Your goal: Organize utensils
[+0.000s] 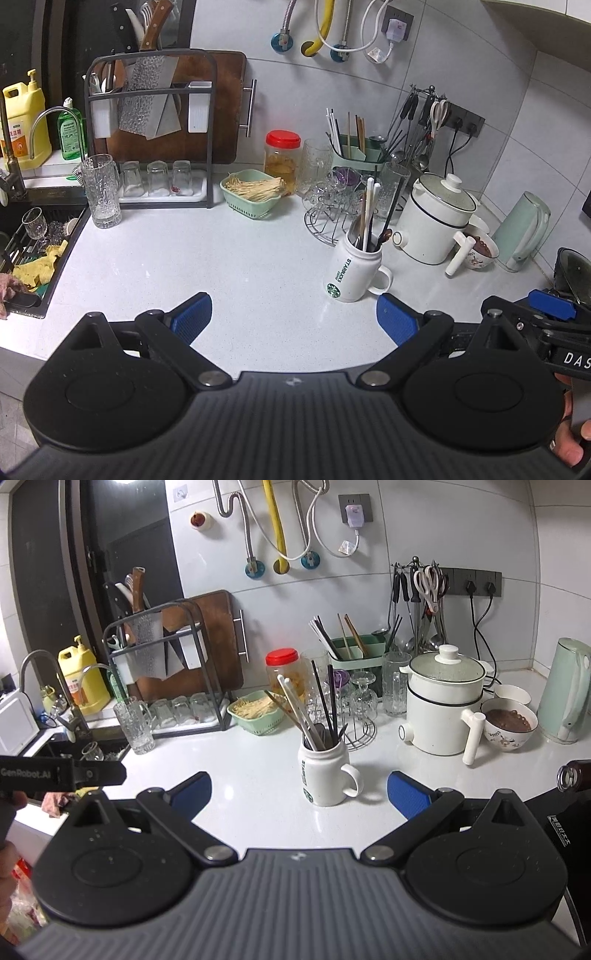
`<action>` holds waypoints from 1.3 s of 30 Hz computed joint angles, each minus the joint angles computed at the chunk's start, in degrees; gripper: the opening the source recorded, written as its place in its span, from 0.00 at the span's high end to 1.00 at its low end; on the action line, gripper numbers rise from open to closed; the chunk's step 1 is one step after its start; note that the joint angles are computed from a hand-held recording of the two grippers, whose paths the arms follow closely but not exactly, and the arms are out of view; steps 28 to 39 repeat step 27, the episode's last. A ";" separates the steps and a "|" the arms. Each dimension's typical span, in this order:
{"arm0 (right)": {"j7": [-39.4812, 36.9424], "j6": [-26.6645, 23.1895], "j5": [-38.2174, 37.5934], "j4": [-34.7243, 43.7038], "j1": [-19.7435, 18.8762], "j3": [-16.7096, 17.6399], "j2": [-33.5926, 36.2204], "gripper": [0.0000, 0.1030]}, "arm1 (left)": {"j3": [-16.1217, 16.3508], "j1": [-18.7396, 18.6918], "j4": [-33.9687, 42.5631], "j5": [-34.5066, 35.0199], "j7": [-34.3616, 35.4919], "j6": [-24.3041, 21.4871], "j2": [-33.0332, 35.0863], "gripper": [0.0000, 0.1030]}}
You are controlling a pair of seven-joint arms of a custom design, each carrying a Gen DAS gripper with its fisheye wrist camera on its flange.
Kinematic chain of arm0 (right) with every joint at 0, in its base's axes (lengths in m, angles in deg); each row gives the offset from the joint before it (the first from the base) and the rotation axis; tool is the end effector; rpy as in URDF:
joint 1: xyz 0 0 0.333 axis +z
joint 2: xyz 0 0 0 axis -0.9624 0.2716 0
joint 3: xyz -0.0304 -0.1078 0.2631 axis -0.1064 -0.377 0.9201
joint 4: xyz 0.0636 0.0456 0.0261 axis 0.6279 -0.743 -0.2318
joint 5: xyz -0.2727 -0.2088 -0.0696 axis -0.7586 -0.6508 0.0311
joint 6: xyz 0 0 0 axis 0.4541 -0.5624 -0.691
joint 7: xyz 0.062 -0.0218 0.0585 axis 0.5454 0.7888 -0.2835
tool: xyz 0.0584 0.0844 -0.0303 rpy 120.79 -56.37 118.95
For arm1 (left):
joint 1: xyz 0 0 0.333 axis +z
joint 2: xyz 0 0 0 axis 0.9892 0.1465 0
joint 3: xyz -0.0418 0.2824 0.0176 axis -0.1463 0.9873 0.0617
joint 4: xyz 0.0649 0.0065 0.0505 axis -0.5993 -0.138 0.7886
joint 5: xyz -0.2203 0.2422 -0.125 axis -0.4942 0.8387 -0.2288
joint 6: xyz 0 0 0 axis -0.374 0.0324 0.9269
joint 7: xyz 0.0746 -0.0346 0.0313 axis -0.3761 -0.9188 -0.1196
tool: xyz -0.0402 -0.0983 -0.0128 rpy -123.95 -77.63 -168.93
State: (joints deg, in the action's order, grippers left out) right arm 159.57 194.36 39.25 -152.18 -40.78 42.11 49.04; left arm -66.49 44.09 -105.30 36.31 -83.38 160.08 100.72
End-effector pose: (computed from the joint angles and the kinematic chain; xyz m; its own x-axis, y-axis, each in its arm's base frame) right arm 0.5458 0.4094 0.5552 0.6197 -0.7794 -0.0925 -0.3835 -0.1978 -0.9021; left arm 0.4409 -0.4169 0.6088 0.4954 -0.8497 0.1806 -0.4721 -0.4379 -0.7650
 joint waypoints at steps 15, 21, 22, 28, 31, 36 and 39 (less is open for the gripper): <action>-2.58 2.13 2.30 -2.88 -1.29 1.68 -1.86 0.00 | -0.13 -1.98 1.80 1.49 -0.86 -3.05 0.54 0.05; -2.36 2.22 2.56 -3.74 -1.18 1.43 -2.51 0.00 | 0.00 -2.30 2.09 1.63 -0.75 -3.00 0.72 0.05; -2.37 2.07 2.51 -3.65 -1.15 1.41 -2.46 0.00 | -0.02 -2.37 2.04 1.72 -0.76 -3.08 0.70 0.04; -2.11 2.34 1.85 -3.39 -0.53 0.81 -2.18 0.00 | 0.03 -2.57 2.09 1.76 -1.04 -3.09 0.83 0.04; -2.11 2.34 1.85 -3.39 -0.53 0.81 -2.18 0.00 | 0.03 -2.57 2.09 1.76 -1.04 -3.09 0.83 0.04; -2.11 2.34 1.85 -3.39 -0.53 0.81 -2.18 0.00 | 0.03 -2.57 2.09 1.76 -1.04 -3.09 0.83 0.04; -2.11 2.34 1.85 -3.39 -0.53 0.81 -2.18 0.00 | 0.03 -2.57 2.09 1.76 -1.04 -3.09 0.83 0.04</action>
